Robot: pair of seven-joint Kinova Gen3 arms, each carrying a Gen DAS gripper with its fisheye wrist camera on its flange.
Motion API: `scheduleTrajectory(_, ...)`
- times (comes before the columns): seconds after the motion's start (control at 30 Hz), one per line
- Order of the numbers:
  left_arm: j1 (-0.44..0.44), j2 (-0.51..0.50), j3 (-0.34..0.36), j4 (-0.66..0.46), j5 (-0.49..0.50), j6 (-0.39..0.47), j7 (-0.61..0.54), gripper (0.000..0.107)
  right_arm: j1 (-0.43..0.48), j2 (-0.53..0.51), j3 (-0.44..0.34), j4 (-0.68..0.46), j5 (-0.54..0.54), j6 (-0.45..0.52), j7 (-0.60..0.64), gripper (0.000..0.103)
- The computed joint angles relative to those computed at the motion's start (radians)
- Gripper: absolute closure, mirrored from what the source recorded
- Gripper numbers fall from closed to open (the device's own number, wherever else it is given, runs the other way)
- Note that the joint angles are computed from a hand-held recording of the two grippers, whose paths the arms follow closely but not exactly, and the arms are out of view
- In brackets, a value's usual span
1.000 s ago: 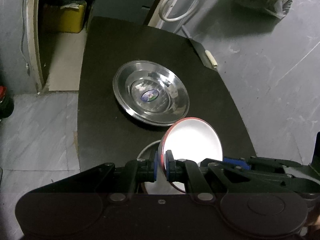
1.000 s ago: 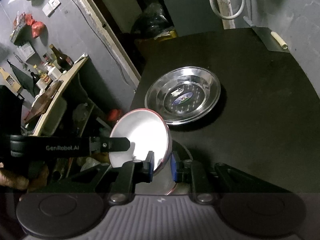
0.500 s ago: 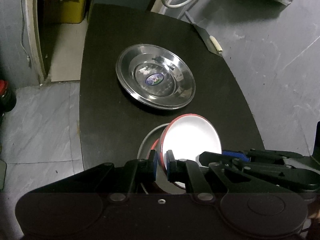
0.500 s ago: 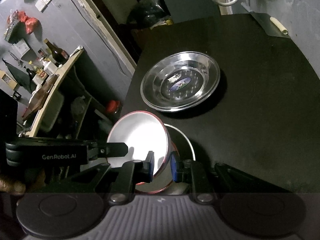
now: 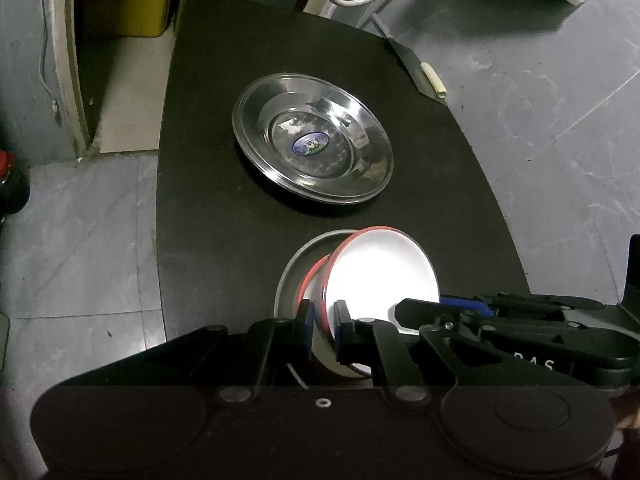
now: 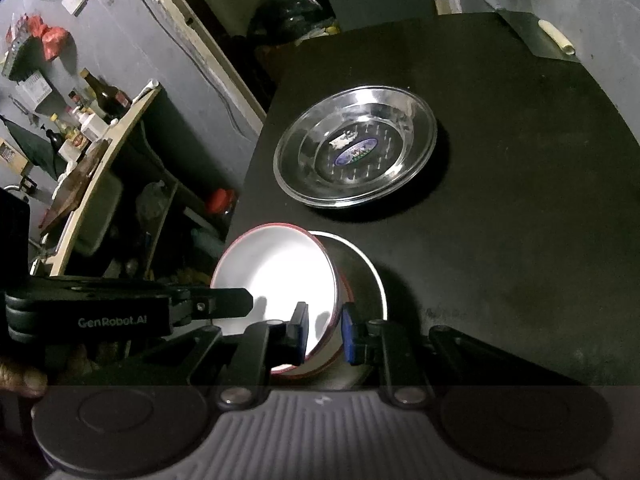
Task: Organize plates and bowls
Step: 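Carry the second white bowl with the left gripper over the bowl stack, then lower the second white bowl into the first and open the left gripper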
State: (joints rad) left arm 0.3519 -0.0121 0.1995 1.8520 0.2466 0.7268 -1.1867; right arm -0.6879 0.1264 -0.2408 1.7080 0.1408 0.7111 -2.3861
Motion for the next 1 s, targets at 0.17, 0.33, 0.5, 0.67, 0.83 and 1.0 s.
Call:
scheduleTrajectory(0.17,0.000,0.005,-0.001,-0.001,0.007,-0.001,-0.009,0.097,0.001,0.010,0.002,-0.010,-0.007,0.016,0.005,0.083)
scheduleTrajectory(0.33,0.002,0.010,0.001,-0.007,0.005,0.003,-0.011,0.097,-0.002,0.015,0.003,-0.016,-0.011,0.030,0.002,0.083)
scheduleTrajectory(0.5,0.000,0.010,-0.002,-0.004,0.022,0.003,-0.026,0.096,-0.003,0.017,0.006,-0.019,-0.011,0.040,-0.007,0.082)
scheduleTrajectory(0.67,0.001,0.012,-0.001,-0.004,0.021,0.002,-0.030,0.095,-0.005,0.017,0.006,-0.019,-0.008,0.042,-0.011,0.082)
scheduleTrajectory(0.83,0.002,0.010,0.000,-0.005,0.016,0.003,-0.028,0.094,-0.006,0.019,0.006,-0.021,-0.006,0.042,-0.014,0.082)
scheduleTrajectory(1.0,0.009,0.004,0.006,-0.011,-0.024,0.009,0.004,0.088,-0.005,0.017,0.006,-0.015,-0.007,0.034,-0.013,0.082)
